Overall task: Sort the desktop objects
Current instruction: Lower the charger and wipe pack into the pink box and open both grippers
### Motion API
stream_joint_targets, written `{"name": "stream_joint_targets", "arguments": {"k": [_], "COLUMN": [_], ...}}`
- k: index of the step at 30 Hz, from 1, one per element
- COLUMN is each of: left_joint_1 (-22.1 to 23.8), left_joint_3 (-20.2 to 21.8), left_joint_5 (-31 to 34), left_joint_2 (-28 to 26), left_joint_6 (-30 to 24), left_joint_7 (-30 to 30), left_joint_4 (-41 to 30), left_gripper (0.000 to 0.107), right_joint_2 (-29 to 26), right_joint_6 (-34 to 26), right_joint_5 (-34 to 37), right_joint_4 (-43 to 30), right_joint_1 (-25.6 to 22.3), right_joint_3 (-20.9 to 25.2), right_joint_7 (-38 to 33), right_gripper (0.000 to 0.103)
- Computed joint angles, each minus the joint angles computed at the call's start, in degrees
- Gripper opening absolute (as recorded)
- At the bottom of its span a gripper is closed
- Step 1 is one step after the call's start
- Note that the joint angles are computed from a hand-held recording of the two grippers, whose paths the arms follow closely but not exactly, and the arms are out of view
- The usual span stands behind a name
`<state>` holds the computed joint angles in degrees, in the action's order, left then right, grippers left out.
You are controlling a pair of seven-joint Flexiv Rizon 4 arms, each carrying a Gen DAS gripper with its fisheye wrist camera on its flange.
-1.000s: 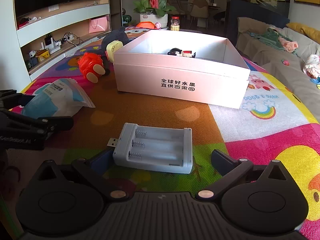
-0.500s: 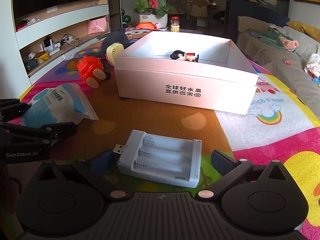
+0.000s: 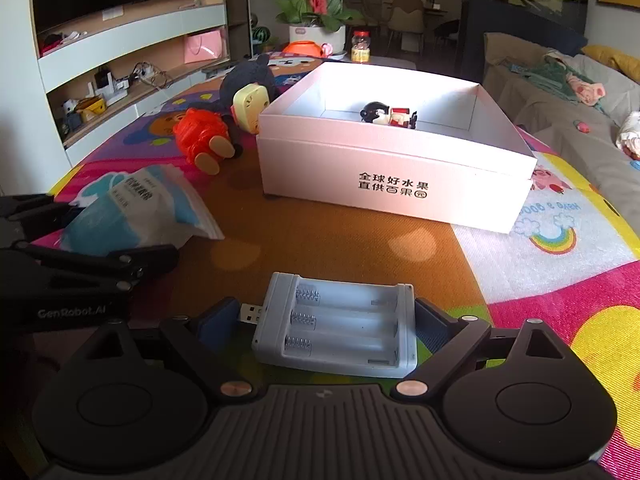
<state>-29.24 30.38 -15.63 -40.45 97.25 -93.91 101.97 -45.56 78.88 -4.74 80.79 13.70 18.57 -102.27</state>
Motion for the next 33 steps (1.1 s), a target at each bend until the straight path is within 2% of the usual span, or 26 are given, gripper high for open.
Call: {"name": "stream_joint_targets", "arguments": {"k": [3,6,8,12,14,15,17,20,21,23,24,25,26,27,28,30,33], "left_joint_1": [-2.59,-0.21,-0.5,-2.09,-0.27,1.04,3.68,5.8,6.56,8.05,8.24,8.64,9.63,11.42,12.19,11.99,13.61], "left_joint_3": [2.45,-1.73,-2.14,-0.69,-2.69,-4.15,-6.97,-8.03,-8.08,-8.04,-7.19,-7.12,-8.92,-12.45,-14.12,-14.31,-17.37], "left_joint_5": [0.58,1.68,1.55,-0.29,-0.35,-0.44,-1.31,-5.76,-7.1,-8.57,-9.01,-8.71,-8.02,-6.4,-5.04,-4.23,-4.18], "left_joint_2": [0.0,3.53,5.16,5.3,4.7,3.99,1.64,-4.54,-7.1,-11.51,-13.1,-13.63,-13.2,-11.89,-10.66,-8.89,-5.58], "left_joint_6": [0.01,1.52,4.58,11.23,12.25,11.94,10.15,5.96,5.07,2.19,-0.33,-1.98,-2.19,-0.49,1.75,5.3,8.97], "left_joint_7": [0.28,1.61,2.22,5.35,7.47,8.48,10.39,12.41,12.54,12.62,12.01,11.01,11.09,11.6,11.19,10.3,10.62], "left_joint_4": [0.66,3.07,3.92,1.46,-1.65,-3.79,-8.73,-18.83,-22.75,-29.55,-31.93,-32.51,-31.77,-29.38,-26.32,-21.16,-13.71], "left_gripper": [0.062,0.06,0.06,0.06,0.061,0.061,0.061,0.061,0.063,0.075,0.08,0.082,0.083,0.09,0.094,0.095,0.096], "right_joint_2": [1.74,4.05,5.57,6.5,6.0,5.76,5.37,4.11,3.54,2.34,1.78,1.39,1.04,0.59,0.06,-1.37,-5.04], "right_joint_6": [0.62,3.68,7.15,12.55,14.55,16.0,18.43,18.74,18.08,16.69,16.07,15.47,14.79,14.0,13.2,10.99,5.86], "right_joint_5": [0.37,1.28,2.04,3.24,2.72,2.1,0.71,-1.75,-2.6,-4.16,-4.83,-5.24,-5.51,-5.79,-6.06,-6.53,-6.8], "right_joint_4": [2.08,4.31,5.25,3.77,2.23,1.67,0.75,-1.06,-1.88,-3.65,-4.63,-5.55,-6.5,-7.51,-8.58,-11.47,-18.33], "right_joint_1": [-1.73,-3.73,-5.38,-12.94,-15.79,-16.13,-15.3,-14.18,-13.94,-12.92,-12.0,-10.77,-9.4,-8.36,-7.6,-5.76,-4.55], "right_joint_3": [1.2,2.08,2.98,11.67,15.43,15.88,14.57,12.82,12.48,11.15,9.81,7.95,5.83,4.13,2.9,0.33,0.73], "right_joint_7": [-2.01,-3.5,-3.96,-5.66,-6.02,-5.72,-4.55,-2.51,-1.68,0.27,1.43,2.72,4.12,5.27,6.13,7.84,7.65], "right_gripper": [0.092,0.092,0.092,0.092,0.092,0.092,0.092,0.092,0.092,0.092,0.092,0.092,0.092,0.092,0.092,0.092,0.092]}}
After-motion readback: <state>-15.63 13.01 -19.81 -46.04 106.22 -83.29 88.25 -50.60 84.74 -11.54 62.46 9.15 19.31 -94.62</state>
